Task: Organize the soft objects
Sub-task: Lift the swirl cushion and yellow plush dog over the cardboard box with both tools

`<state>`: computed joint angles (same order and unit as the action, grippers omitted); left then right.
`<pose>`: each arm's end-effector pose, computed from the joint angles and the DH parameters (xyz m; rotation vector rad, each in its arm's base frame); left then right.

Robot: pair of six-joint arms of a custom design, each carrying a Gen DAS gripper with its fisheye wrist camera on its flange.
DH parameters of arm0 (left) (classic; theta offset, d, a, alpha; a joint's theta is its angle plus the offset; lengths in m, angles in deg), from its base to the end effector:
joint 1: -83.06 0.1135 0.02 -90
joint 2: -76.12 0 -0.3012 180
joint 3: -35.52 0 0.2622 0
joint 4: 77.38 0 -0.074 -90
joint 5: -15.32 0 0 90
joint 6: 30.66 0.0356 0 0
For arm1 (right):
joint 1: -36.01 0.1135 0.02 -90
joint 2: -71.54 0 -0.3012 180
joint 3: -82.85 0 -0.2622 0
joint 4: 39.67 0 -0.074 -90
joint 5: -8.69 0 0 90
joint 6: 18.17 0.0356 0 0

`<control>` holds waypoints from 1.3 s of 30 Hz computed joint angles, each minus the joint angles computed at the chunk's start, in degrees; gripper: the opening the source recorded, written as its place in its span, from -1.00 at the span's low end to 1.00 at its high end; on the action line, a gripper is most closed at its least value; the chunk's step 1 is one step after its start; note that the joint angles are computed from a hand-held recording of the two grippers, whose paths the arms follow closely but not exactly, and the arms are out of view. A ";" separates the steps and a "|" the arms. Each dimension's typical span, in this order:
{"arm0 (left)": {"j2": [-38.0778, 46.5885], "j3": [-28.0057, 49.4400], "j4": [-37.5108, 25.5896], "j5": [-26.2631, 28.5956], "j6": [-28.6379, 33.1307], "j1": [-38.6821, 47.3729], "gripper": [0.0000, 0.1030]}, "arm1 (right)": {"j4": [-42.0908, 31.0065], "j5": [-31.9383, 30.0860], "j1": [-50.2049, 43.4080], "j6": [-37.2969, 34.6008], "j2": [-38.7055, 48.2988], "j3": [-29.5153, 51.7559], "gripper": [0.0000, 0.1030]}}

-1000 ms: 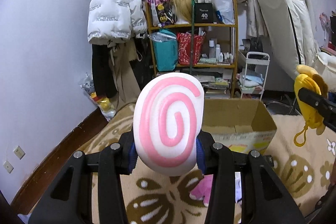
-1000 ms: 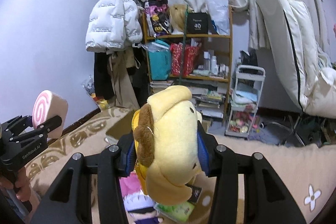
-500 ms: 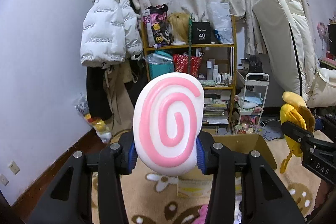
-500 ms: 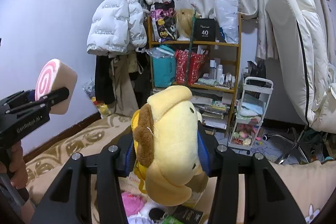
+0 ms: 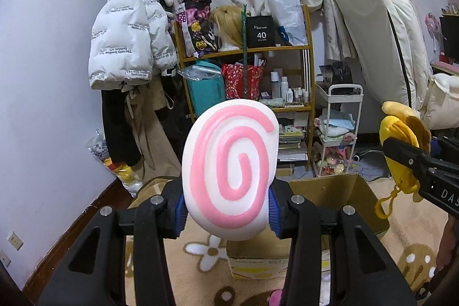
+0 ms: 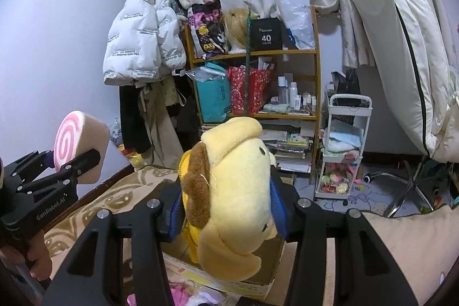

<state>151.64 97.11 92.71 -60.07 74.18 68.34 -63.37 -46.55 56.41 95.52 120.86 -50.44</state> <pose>0.2863 -0.0845 0.2982 0.6631 1.8670 -0.2518 0.1740 0.0431 0.2842 0.4258 1.8979 -0.1088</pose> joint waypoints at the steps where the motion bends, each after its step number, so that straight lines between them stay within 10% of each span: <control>1: 0.65 -0.01 0.44 0.50 0.01 -0.09 -0.16 | 0.38 -0.58 -0.56 0.09 0.43 -0.14 0.03; 39: 17.58 2.81 -2.52 1.08 2.30 -2.68 -0.04 | 13.63 -15.78 -11.82 1.30 11.78 -9.05 0.16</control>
